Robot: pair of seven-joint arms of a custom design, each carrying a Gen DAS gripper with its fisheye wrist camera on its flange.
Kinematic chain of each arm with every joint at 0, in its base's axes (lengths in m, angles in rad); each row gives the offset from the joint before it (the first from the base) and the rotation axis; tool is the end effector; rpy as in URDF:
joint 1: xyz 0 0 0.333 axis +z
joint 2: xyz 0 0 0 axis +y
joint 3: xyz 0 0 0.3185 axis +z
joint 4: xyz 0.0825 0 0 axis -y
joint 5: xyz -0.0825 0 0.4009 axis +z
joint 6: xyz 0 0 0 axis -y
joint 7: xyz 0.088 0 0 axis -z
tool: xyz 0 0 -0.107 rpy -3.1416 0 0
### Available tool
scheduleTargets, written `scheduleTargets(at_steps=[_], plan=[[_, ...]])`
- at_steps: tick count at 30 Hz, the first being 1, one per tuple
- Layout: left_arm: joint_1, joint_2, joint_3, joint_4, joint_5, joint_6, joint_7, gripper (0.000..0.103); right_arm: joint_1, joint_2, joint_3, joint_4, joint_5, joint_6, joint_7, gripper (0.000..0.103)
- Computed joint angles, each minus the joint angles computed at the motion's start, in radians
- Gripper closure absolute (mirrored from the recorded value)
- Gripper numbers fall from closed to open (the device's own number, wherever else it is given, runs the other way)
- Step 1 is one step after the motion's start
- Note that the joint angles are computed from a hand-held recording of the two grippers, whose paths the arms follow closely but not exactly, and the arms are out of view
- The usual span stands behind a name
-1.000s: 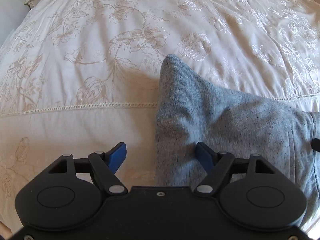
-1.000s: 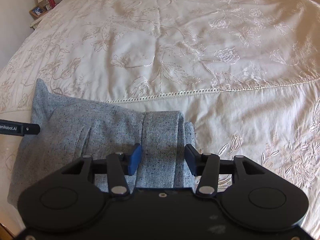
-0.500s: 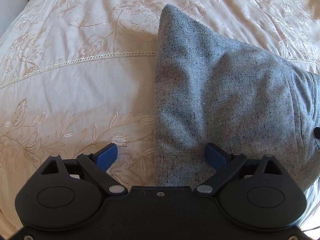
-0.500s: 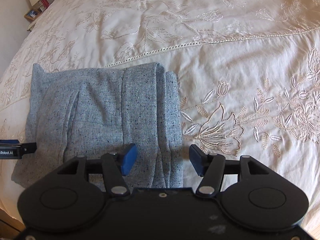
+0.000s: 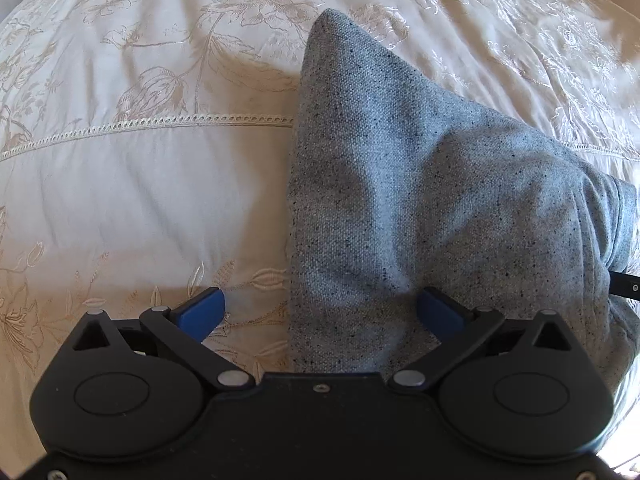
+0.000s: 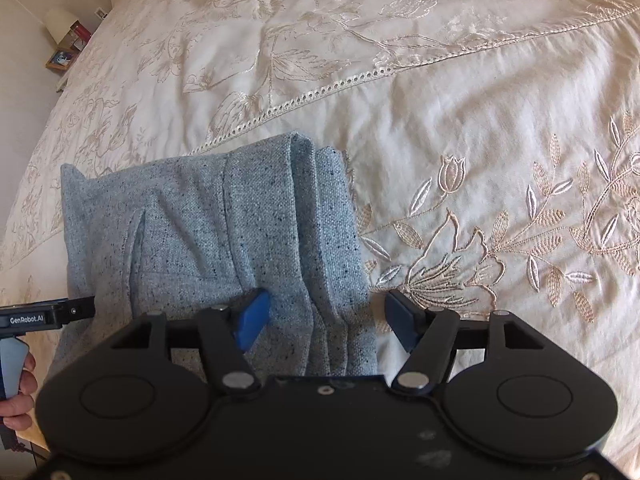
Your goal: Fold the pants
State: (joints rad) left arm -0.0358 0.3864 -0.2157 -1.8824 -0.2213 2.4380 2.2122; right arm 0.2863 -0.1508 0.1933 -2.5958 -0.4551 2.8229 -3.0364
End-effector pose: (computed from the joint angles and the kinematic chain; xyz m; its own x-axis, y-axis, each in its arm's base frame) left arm 0.6428 -0.1564 0.3173 -0.6617 -0.7417 0.1097 -0.7384 0.6194 -0.2666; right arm 0.4087 0.2363 0.3335 -0.6359 -0.7009 -0.3230 -0.6458 0.7125 -0.2745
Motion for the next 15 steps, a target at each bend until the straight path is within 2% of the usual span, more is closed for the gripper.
scheduleTargets(at_steps=[2,5,6,7,8,10,13,15], plan=[[0.013,0.000,-0.008,0.007,-0.022,-0.022,0.017,0.005,0.000,0.000,0.002,0.003,-0.009,-0.006,0.001,0.034],[0.032,-0.008,-0.020,0.014,-0.076,-0.068,0.041,0.026,-0.018,-0.002,0.000,-0.024,-0.044,0.079,0.037,0.040],[0.039,-0.016,-0.025,0.012,-0.099,-0.088,0.054,0.038,-0.023,-0.007,0.001,-0.033,-0.043,0.100,0.043,0.045],[0.040,-0.024,-0.025,0.007,-0.112,-0.095,0.058,0.045,-0.030,-0.011,0.002,-0.042,-0.050,0.135,0.038,0.064],[0.041,-0.035,-0.027,-0.003,-0.129,-0.099,0.072,0.050,-0.024,-0.016,0.000,-0.038,-0.034,0.131,0.002,0.074],[0.037,-0.055,-0.023,-0.023,-0.143,-0.090,0.092,0.065,-0.010,-0.027,0.008,-0.012,-0.022,0.068,-0.077,0.080],[0.023,-0.093,-0.018,-0.068,-0.158,-0.041,0.094,0.075,-0.019,-0.057,0.035,-0.001,-0.058,0.028,-0.082,0.082],[0.026,-0.109,-0.011,-0.081,-0.176,-0.035,0.097,0.075,-0.039,-0.088,0.058,-0.015,-0.098,0.030,-0.035,0.082]])
